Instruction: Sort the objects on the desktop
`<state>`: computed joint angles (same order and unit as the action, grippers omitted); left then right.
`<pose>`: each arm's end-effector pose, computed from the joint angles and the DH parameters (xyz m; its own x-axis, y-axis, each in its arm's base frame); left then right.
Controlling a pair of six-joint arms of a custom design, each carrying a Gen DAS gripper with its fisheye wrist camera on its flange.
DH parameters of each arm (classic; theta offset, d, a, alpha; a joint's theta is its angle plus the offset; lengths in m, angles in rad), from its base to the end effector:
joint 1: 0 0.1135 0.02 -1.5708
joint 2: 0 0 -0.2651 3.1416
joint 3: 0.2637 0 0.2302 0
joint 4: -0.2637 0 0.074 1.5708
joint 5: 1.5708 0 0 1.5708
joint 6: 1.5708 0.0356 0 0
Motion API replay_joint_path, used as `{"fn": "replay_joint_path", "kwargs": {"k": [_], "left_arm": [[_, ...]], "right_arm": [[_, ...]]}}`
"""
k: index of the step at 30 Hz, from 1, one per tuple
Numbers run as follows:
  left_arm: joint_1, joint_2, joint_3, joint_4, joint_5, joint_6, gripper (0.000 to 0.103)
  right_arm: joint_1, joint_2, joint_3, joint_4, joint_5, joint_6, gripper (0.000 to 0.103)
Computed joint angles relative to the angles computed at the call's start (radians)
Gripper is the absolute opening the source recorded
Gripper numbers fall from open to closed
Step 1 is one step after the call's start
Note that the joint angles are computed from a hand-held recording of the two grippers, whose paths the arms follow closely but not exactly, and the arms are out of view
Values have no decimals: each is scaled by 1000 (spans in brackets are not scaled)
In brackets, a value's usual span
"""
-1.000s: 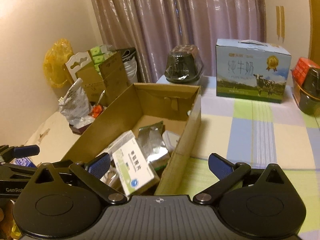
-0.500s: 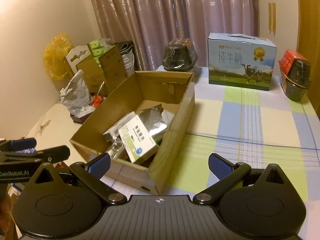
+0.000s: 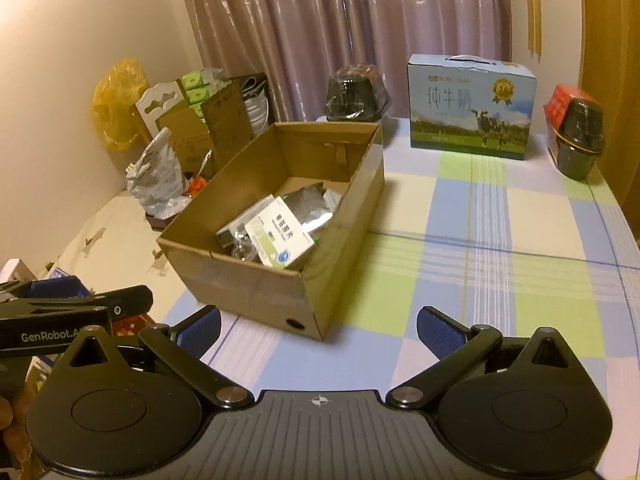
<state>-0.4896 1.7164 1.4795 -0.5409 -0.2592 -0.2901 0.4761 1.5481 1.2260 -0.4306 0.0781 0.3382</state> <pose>0.3271 -0.1640 0.3059 -0.6773 0.0476 -0.7341 0.1040 0.9941 -0.0315 0.2890 0.1459 0.2902 -0.7080 0.0071 -0.7062 -0.1817 0.9645 0.1918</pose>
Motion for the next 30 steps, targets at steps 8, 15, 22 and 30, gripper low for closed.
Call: {"fn": "replay_joint_path", "kwargs": {"k": [8,15,22,30], "left_arm": [[-35,-31,-37,-8,-23,-10,102],[-50,-39,-46,-13,-30,-13,102],[-52,-37,-43,-16,-32,-13,102],[-54,-25,-41,-12,-31,-14,102]], "right_arm": [[25,-42,-36,-33,38,21,101],[28,-60,-55,-42,47,28,101],[26,-58,-55,-41,45,32,101],[32,-52,-48,-45,46,37,101]]}}
